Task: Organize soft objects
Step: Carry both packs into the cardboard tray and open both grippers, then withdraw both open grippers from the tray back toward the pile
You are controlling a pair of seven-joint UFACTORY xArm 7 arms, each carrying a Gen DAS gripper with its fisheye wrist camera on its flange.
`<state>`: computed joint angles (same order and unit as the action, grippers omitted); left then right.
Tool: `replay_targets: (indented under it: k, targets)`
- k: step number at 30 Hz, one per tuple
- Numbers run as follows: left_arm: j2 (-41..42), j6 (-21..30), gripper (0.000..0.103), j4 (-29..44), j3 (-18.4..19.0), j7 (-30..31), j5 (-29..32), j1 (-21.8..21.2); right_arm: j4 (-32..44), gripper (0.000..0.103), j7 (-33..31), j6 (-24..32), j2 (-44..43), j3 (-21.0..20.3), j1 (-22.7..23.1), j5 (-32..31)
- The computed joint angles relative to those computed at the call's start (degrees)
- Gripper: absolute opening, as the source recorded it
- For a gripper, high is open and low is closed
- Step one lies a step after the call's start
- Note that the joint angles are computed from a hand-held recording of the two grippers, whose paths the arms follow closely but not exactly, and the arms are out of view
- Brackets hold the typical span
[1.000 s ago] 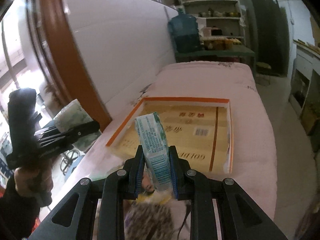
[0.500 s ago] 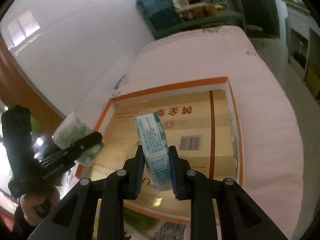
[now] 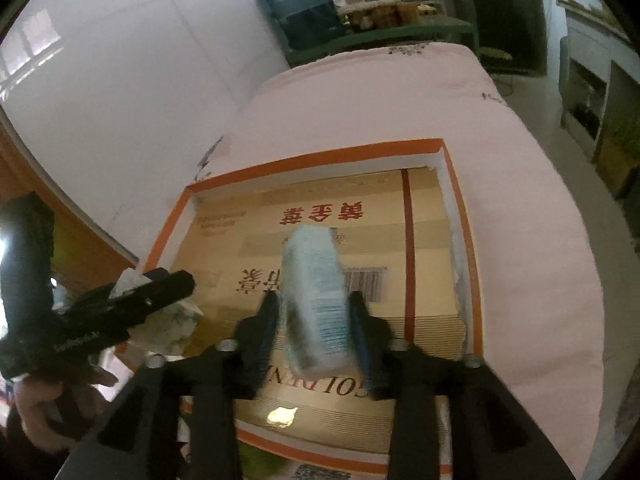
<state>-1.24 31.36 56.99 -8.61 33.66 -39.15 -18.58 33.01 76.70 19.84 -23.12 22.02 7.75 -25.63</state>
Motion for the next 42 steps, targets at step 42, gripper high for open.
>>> replay_targets:
  k: [42]
  targets:
    - [-51.4, -5.9, 0.068, -32.5, 13.0, 7.3, 0.2, -10.8, 7.3, 0.058, 14.8, 28.4, -15.6, 18.2, 11.6, 1.8]
